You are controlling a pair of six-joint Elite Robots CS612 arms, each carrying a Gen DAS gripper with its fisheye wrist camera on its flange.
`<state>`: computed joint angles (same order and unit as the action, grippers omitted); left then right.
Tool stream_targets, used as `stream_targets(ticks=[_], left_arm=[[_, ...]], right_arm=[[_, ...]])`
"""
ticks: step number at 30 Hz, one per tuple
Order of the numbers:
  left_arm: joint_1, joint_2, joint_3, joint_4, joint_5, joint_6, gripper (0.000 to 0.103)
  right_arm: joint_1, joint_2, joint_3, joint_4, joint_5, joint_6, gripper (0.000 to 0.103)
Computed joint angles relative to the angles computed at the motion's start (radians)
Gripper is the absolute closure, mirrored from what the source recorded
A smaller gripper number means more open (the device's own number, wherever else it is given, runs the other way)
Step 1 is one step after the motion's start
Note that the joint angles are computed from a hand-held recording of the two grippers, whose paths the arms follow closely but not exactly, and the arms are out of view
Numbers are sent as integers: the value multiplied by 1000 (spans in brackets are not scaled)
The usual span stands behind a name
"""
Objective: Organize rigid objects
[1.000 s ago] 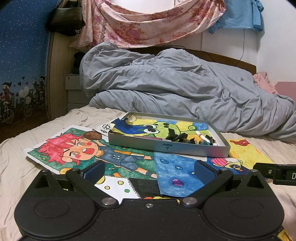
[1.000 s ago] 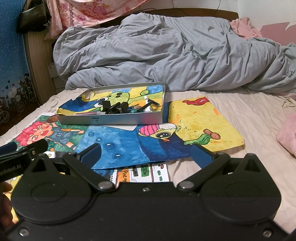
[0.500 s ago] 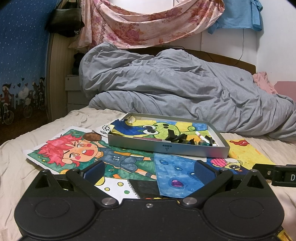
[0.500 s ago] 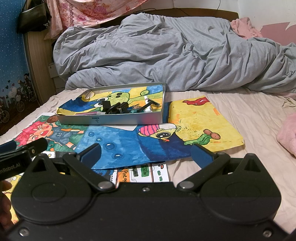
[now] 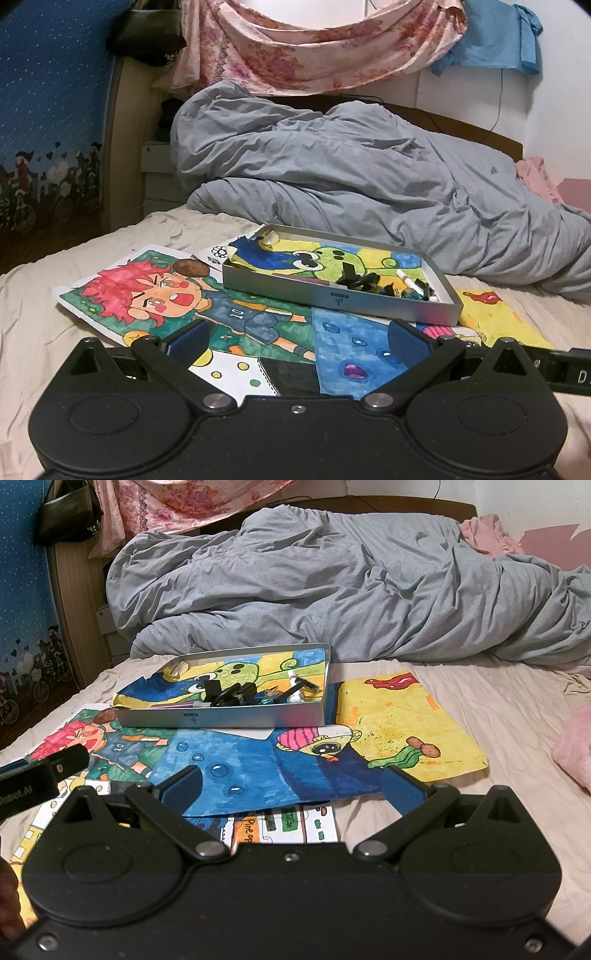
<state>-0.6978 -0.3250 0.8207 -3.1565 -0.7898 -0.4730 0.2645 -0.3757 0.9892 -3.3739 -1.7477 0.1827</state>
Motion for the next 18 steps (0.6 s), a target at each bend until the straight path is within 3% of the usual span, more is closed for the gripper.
stream_targets(ticks=[18], left_arm=[[-7,9,-24,21,49,56,1]], right_arm=[[-2,-2,1,8,3,-5,0]])
